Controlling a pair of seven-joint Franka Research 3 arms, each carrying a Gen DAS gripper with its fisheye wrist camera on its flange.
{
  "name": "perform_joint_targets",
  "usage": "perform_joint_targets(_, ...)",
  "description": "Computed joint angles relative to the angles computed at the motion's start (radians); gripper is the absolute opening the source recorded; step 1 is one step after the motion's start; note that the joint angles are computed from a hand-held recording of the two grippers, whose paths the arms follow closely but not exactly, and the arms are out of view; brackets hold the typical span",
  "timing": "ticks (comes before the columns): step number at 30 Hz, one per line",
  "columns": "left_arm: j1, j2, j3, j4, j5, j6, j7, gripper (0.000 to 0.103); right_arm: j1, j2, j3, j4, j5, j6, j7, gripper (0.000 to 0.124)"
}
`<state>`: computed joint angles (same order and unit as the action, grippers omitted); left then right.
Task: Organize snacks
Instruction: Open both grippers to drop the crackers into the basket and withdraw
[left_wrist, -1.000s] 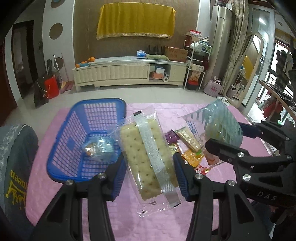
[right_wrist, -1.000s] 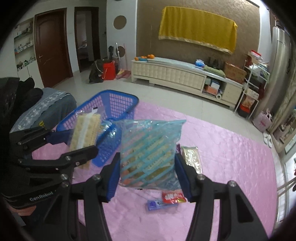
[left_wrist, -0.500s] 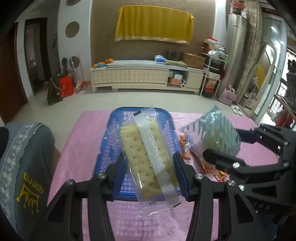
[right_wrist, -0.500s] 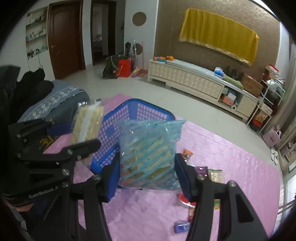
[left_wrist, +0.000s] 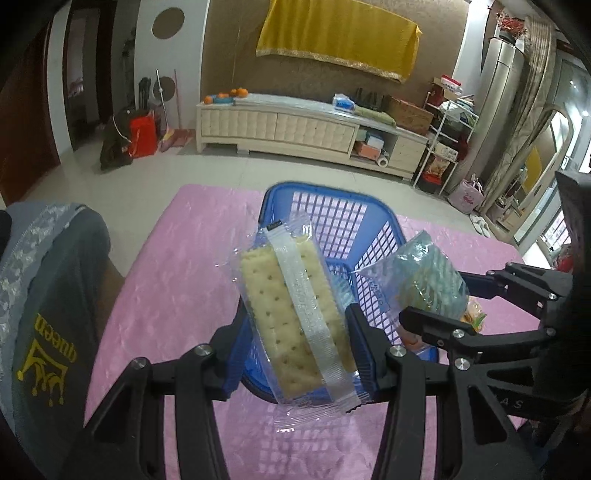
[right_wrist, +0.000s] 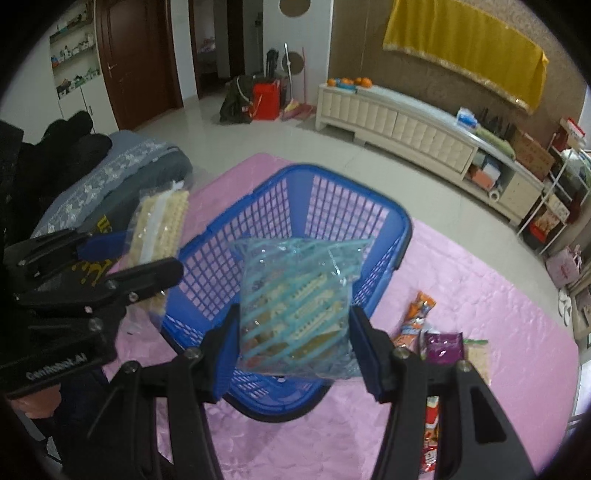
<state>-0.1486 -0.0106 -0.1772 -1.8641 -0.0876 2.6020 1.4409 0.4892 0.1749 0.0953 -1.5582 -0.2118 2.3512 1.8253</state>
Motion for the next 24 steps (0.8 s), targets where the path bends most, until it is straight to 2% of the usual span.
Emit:
perform_joint_targets(6, 0.009, 0.007, 0.004, -0.018, 0.012, -0.012, -0.014, 0.047, 0.003, 0.054, -0.001, 0.047, 0.045, -0.052, -0.008, 0.061)
perform_joint_targets(11, 0.015, -0.002, 0.007, -0.03, 0.042, -0.011, -0.03, 0.047, 0.03, 0.065, -0.008, 0.062, -0.02, -0.072, -0.021, 0.061)
perform_joint_targets(14, 0.015, -0.007, 0.008, -0.031, 0.039, -0.023, -0.034, 0.047, 0.025, 0.071, -0.002, 0.073, 0.014, -0.09, -0.058, 0.065)
perform_joint_targets(16, 0.015, -0.017, 0.008, -0.039, 0.046, -0.024, -0.03, 0.047, 0.025, 0.068, -0.003, 0.069, 0.027, -0.099, -0.064, 0.081)
perform_joint_targets(18, 0.013, -0.025, 0.009, -0.049, 0.052, -0.021, -0.02, 0.047, 0.033, 0.051, -0.011, 0.044, -0.006, -0.079, -0.039, 0.09)
perform_joint_targets(24, 0.008, -0.024, 0.013, -0.042, 0.015, -0.023, 0.039, 0.047, 0.015, -0.003, -0.013, -0.009, -0.02, -0.044, 0.029, 0.103)
